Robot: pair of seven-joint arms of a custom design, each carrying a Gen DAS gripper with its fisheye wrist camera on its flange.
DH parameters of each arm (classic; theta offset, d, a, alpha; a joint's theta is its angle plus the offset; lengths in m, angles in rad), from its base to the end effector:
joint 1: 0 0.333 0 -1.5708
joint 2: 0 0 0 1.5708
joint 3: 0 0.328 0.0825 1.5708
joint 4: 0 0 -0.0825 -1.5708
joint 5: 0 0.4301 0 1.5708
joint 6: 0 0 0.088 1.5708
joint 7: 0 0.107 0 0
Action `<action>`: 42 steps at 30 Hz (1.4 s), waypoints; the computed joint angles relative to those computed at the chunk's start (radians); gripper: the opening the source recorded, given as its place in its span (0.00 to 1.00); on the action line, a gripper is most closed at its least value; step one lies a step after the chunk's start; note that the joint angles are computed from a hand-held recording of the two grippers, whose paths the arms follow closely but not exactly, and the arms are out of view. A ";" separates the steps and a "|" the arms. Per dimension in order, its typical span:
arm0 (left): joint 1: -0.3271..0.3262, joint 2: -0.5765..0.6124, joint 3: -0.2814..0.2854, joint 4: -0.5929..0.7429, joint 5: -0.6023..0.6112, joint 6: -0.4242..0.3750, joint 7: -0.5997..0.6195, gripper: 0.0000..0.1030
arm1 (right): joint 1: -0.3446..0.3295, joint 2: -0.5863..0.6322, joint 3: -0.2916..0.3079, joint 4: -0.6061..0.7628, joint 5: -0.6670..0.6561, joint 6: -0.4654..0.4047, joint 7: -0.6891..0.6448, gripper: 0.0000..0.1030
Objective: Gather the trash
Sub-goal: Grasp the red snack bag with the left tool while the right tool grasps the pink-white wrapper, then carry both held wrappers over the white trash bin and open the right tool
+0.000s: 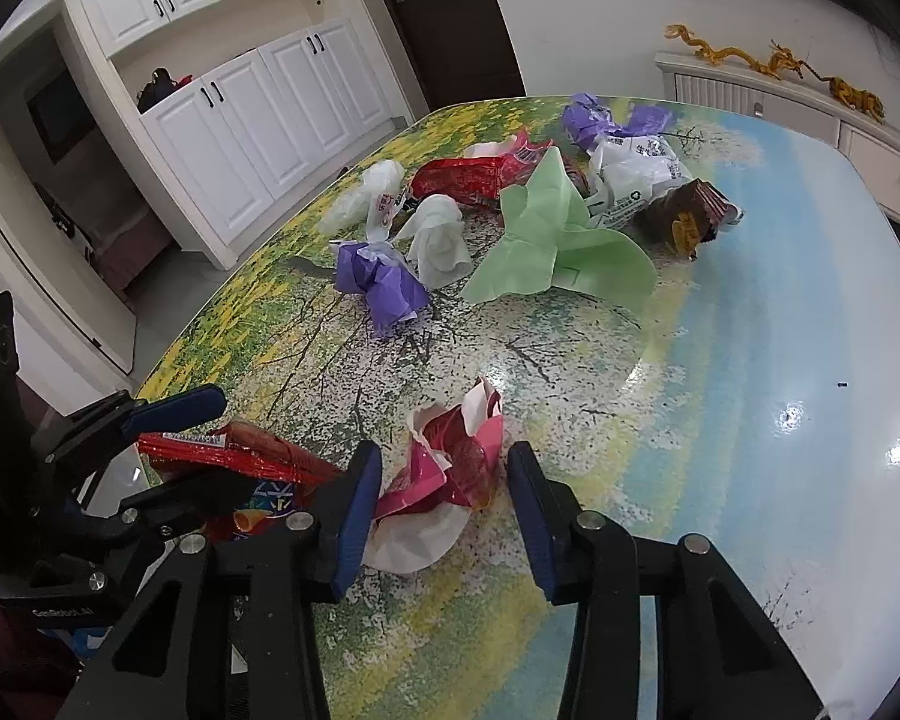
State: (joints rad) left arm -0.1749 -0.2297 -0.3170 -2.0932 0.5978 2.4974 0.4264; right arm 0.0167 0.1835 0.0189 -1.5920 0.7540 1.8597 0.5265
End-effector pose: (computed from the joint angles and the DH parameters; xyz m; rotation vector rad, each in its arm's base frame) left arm 0.5017 -0.2879 0.5837 -1.9720 1.5078 -0.7956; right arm 0.6775 0.0762 0.5553 -2.2700 0.8087 0.1600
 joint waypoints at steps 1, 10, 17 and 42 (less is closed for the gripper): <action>-0.001 0.004 -0.001 0.006 0.003 -0.004 0.009 0.58 | 0.000 -0.001 0.000 -0.003 0.004 0.002 -0.001 0.34; -0.030 0.070 0.011 0.065 -0.022 -0.043 0.082 0.55 | -0.016 0.005 -0.005 0.010 0.024 -0.012 -0.005 0.27; -0.040 0.090 0.025 0.082 -0.037 -0.060 0.067 0.29 | -0.029 0.003 -0.008 0.013 0.052 -0.007 -0.001 0.27; -0.109 0.335 0.068 0.441 -0.048 -0.051 0.130 0.21 | -0.190 0.151 -0.024 0.219 0.205 0.127 0.152 0.27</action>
